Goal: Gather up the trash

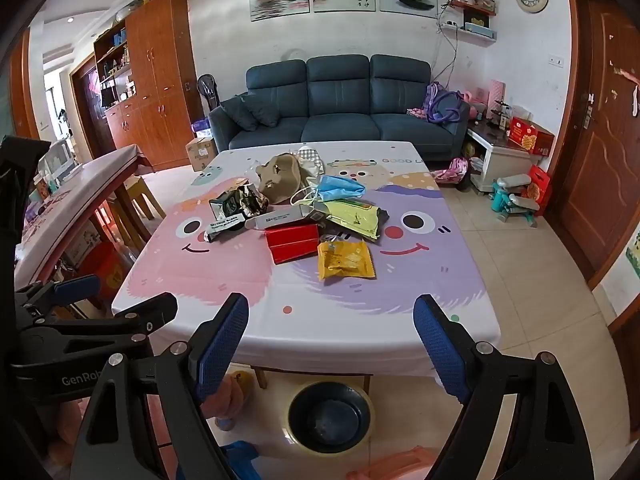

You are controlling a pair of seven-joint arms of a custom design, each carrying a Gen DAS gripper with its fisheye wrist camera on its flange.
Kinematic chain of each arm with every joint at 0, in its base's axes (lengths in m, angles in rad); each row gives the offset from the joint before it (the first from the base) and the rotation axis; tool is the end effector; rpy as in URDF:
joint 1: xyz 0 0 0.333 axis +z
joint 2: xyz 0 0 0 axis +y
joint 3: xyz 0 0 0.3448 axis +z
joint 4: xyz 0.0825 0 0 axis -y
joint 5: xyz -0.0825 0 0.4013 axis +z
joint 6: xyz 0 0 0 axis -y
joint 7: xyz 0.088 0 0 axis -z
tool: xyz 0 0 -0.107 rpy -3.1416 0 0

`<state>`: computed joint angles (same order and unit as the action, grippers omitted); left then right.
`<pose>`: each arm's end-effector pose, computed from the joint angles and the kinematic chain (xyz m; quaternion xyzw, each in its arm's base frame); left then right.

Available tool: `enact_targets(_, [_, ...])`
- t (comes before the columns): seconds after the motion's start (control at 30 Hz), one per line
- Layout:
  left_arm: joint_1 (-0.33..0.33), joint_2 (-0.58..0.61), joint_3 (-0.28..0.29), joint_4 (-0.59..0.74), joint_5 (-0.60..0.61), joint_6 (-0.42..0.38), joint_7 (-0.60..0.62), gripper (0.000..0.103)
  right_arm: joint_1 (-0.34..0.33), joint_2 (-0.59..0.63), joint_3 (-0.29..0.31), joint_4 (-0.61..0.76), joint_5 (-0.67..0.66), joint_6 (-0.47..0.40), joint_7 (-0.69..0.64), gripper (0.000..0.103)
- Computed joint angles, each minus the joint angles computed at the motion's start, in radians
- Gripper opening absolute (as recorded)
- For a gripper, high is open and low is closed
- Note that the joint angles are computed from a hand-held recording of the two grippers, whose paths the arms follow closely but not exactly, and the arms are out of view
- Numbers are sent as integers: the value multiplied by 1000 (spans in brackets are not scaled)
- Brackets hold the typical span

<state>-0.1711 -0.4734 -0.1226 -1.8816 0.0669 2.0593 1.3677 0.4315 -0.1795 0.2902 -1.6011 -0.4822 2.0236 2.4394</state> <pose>0.4120 -0.1415 0.7904 -0.6322 0.7041 -0.2414 0.2153 0.4089 0.3523 0.7932 -0.6345 0.6706 -0.2574 0.2854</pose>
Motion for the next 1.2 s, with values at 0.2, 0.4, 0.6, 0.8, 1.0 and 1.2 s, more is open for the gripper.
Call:
enact_targets(0.2, [6, 1, -6, 1, 11, 3, -15, 99, 4, 8, 0, 5, -3, 2, -9, 86])
enact_targets(0.4, [4, 1, 3, 5, 4, 4, -8, 98, 14, 35, 0, 39, -16, -15, 5, 86])
enact_targets(0.6, [6, -2, 1, -3, 1, 7, -8, 95, 18, 17, -13, 14, -7, -1, -8, 86])
enact_targets(0.8, [5, -2, 2, -3, 1, 5, -8, 95, 14, 17, -11, 13, -4, 2, -10, 86])
enact_targets(1.0, [5, -5, 2, -6, 1, 6, -9, 95, 12, 18, -10, 13, -3, 3, -11, 86])
enact_targets(1.2, [5, -4, 2, -5, 1, 3, -7, 95, 13, 22, -10, 14, -3, 4, -10, 86])
